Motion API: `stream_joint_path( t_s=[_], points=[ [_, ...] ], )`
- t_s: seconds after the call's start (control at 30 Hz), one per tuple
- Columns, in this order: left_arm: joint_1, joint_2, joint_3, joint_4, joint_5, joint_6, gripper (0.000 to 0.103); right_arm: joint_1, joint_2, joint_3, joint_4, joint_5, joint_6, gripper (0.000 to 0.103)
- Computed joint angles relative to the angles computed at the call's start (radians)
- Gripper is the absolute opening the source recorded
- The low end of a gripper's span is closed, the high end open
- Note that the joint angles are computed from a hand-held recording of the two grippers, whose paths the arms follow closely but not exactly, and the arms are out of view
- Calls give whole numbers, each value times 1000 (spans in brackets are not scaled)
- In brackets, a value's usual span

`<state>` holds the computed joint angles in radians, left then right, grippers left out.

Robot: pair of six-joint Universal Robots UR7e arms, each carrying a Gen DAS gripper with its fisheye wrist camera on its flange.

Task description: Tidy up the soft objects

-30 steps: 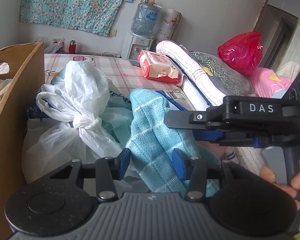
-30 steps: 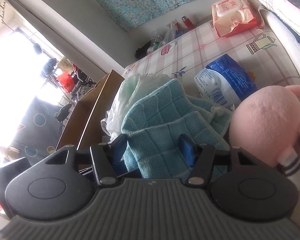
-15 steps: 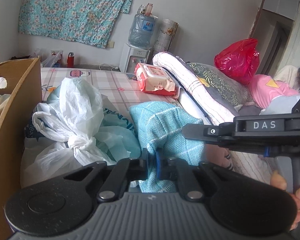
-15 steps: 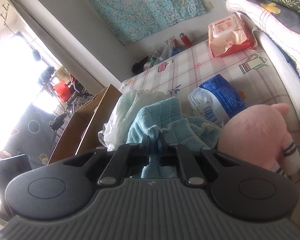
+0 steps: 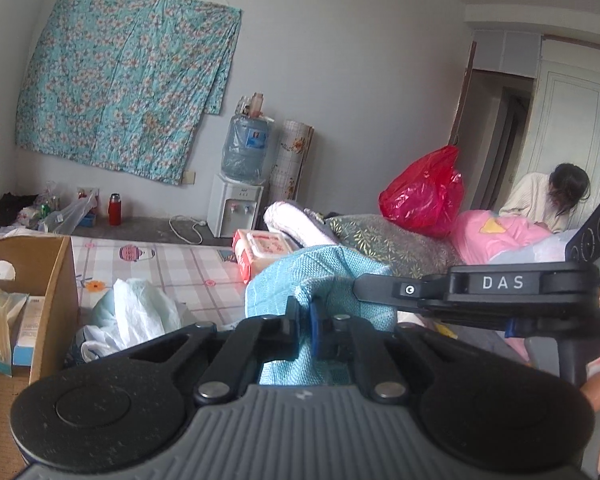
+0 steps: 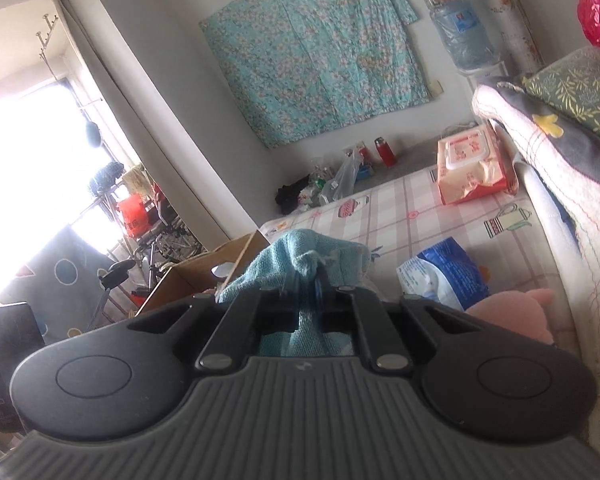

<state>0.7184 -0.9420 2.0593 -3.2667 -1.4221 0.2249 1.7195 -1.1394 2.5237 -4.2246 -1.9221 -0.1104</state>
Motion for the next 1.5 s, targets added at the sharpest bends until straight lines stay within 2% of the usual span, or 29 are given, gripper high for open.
stream_joint_path(
  t_s=[0.17,0.3,0.47,0.7,0.83,0.97,1.03,1.07,1.23,1.5],
  points=[
    [-21,-69,41,-31,-38,-2,6,97,-11,0,-29,-53,-12,5],
    [-38,-131,69,-4,-61,-9,6,188,-9,-4,-39,-115,-9,5],
    [-45,-219,99,83,-96,-44,6,280,-13,17,-44,-141,50,5],
    [-12,-283,101,243,-173,-98,6,316,-1,81,-59,-104,194,5],
    [18,-255,62,351,-187,-130,6,277,17,118,-81,-53,268,5],
    [66,-183,1,442,-191,-174,6,163,34,145,-75,29,335,5],
    [73,-149,-16,452,-154,-191,6,99,42,153,-68,63,356,5],
    [78,-131,-26,455,-142,-190,6,50,42,153,-54,95,363,5],
    [80,-47,-76,437,-64,-187,6,-95,43,142,-19,178,374,5],
    [47,64,-123,313,78,-162,6,-209,-21,73,125,240,326,5]
  ],
)
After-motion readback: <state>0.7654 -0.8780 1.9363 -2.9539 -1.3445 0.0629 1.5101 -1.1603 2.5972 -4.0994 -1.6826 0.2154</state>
